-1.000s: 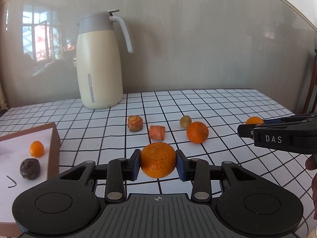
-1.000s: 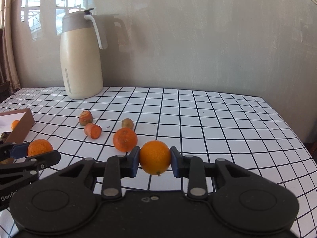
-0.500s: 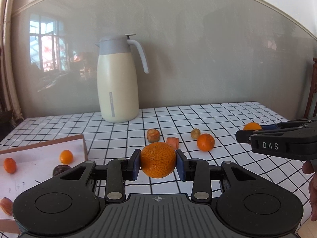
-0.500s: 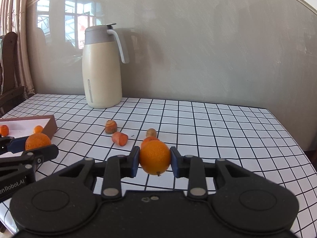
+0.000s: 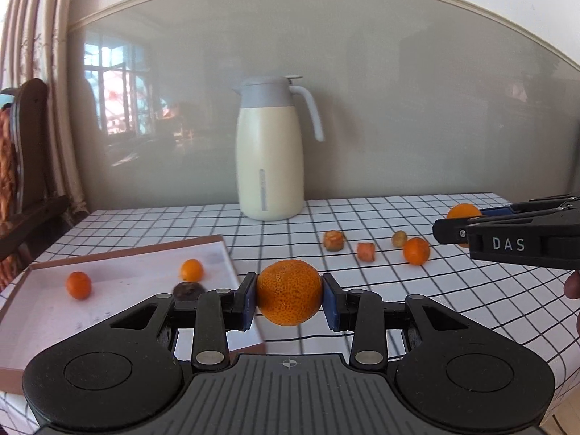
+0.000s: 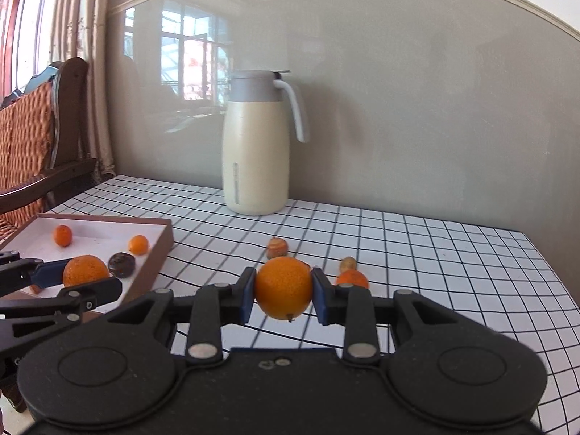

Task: Organize fruits
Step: 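Carry both held oranges over the white box tray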

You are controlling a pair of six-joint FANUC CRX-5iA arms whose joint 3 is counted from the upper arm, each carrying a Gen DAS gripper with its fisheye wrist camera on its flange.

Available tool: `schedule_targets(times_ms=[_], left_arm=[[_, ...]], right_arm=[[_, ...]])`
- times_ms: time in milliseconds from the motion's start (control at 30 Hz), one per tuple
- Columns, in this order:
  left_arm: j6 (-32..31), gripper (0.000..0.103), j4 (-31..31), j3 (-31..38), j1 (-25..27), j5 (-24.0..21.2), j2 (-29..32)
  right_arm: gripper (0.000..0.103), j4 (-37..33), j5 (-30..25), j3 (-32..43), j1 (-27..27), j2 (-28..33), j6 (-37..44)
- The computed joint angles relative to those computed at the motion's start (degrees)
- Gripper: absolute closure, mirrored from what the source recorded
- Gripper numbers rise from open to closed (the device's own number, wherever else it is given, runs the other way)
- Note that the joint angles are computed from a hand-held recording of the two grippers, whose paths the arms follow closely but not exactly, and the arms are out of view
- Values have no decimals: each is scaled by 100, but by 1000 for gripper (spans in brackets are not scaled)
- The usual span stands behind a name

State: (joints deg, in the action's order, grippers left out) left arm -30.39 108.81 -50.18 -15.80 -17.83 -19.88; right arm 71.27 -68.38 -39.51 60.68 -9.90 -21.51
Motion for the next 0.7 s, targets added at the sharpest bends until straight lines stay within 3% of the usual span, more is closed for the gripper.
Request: schedule_targets(times_ms=[700], left_arm=[[-516,66,611,215,1064,-211,295]], right_arm=[[79,981,1176,837,-443,1013,168]])
